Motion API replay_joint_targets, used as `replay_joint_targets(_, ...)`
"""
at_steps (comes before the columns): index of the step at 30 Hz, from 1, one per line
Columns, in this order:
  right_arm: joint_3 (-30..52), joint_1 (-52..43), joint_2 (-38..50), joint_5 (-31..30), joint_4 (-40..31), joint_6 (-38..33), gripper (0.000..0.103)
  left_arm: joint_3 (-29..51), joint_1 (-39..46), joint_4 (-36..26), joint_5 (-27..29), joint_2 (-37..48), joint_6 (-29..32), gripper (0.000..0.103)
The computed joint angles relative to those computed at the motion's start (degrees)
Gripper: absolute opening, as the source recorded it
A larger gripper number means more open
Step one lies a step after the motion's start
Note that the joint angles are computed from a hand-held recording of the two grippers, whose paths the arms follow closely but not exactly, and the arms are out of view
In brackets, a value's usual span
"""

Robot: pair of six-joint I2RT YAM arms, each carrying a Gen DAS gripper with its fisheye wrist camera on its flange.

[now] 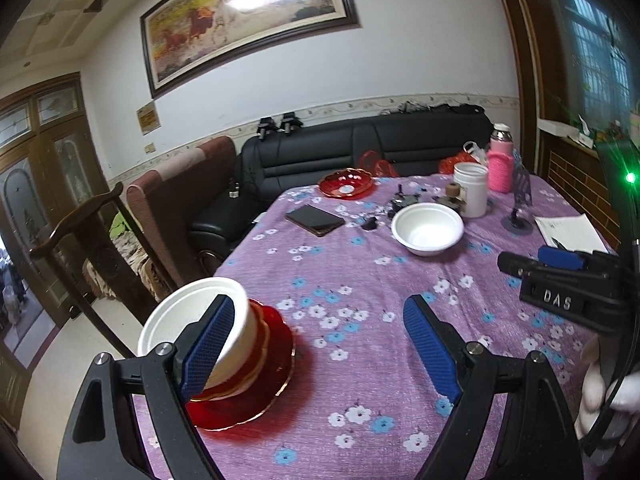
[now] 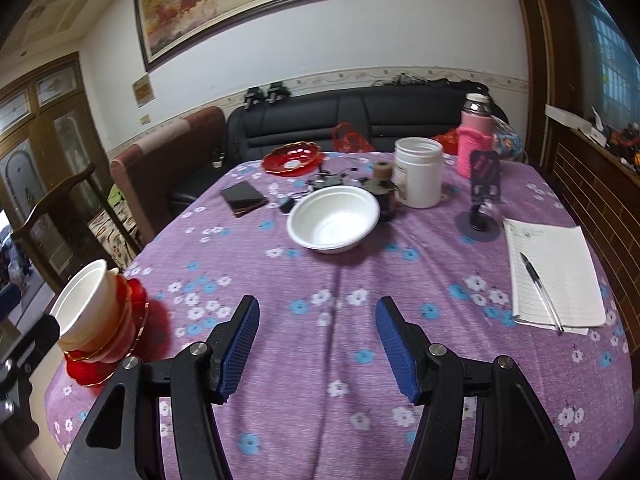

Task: Organize plates and bowls
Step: 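Withdraw both tools from the stack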

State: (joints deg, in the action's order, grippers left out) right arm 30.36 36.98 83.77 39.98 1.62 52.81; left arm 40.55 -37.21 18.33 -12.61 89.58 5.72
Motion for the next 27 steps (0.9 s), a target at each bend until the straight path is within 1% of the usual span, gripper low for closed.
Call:
replay_joint_targets(5, -2.58, -1.84, -0.45, -1.53, 1.89, 1.19, 0.065, 0.77, -0.67, -0.59, 0.17, 1.42, 0.17, 0.086)
replay_joint_targets(13, -4.62, -2.65, -2.3, -1.12, -0.26, 3.38, 0.065, 1.58, 0.03, -1.63, 2.12, 2.68, -0.08, 0.086)
replay_joint_targets(20, -4.36, -2.91, -3.79, -0.46, -2.87, 3.83, 0.066, 2.71, 0.32, -2.86, 4.1, 4.43, -0.63, 0.086)
replay_joint_targets(27, -3.19, -2.81, -2.18, -0.85, -2.44, 4.02, 0.069, 3.64, 1.09, -3.2, 5.46, 6.71, -1.02, 0.086)
